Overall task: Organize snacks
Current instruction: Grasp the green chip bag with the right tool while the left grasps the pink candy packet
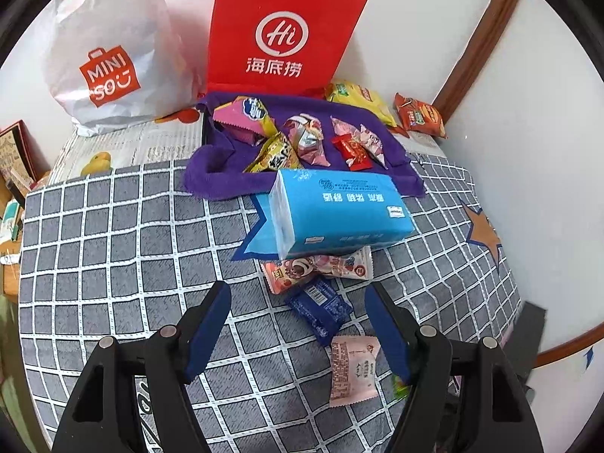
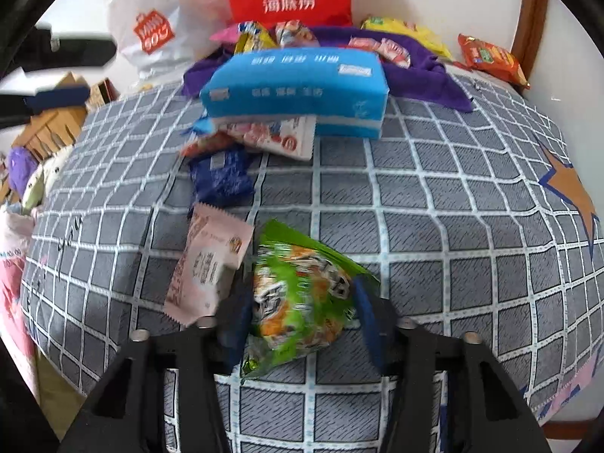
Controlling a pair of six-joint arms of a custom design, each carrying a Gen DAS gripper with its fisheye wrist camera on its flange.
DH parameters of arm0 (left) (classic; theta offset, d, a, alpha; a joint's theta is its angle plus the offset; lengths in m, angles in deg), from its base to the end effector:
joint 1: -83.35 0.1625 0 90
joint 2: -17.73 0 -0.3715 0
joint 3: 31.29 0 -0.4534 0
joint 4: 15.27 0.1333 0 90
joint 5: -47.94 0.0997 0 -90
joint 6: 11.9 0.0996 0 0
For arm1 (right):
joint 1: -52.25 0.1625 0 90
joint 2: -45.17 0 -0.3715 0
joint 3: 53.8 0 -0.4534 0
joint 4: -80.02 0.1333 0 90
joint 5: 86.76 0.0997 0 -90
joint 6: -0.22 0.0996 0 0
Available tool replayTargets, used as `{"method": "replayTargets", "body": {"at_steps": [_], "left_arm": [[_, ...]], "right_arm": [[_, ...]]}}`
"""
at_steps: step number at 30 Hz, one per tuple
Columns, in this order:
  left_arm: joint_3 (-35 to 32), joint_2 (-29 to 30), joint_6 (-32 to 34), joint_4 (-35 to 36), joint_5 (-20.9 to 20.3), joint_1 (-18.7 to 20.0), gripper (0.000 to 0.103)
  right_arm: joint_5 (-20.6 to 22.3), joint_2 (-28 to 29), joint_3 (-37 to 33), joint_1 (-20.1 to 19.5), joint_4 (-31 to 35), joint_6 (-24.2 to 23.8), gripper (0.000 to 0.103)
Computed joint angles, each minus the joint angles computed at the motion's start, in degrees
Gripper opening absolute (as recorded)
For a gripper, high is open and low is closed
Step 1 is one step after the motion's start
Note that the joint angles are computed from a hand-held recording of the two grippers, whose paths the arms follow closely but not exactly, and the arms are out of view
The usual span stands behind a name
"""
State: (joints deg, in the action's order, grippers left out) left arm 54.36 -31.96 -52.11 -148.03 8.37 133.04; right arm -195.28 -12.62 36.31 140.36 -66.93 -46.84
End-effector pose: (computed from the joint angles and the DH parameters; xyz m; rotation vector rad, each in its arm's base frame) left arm -0.3016 -0.6802 0.1283 -0.0653 2.4096 -0.8425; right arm 0.0782 -0.7141 0.1901 0.9315 -2.4853 0.3479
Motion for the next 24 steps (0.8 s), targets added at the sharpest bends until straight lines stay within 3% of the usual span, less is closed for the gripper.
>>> {"method": "replayTargets", "body": {"at_steps": [10, 20, 24], "left_arm": [[-2.53, 4.16, 2.12, 0.32, -0.91, 2.48, 0.071], [-9.03, 10.36, 9.04, 0.10, 0.18, 4.12, 0.071], [-11.31, 12.51, 12.63, -1.57, 0.05, 4.88, 0.070]], "right_arm": [[3.81, 1.64, -5.50, -1.00, -0.25, 0.97, 0.034], [5.85, 8.39, -16.21, -0.53, 1.34, 0.52, 0.034], [6.69, 11.22, -20.56, -0.39, 4.90, -1.14, 0.034]]}}
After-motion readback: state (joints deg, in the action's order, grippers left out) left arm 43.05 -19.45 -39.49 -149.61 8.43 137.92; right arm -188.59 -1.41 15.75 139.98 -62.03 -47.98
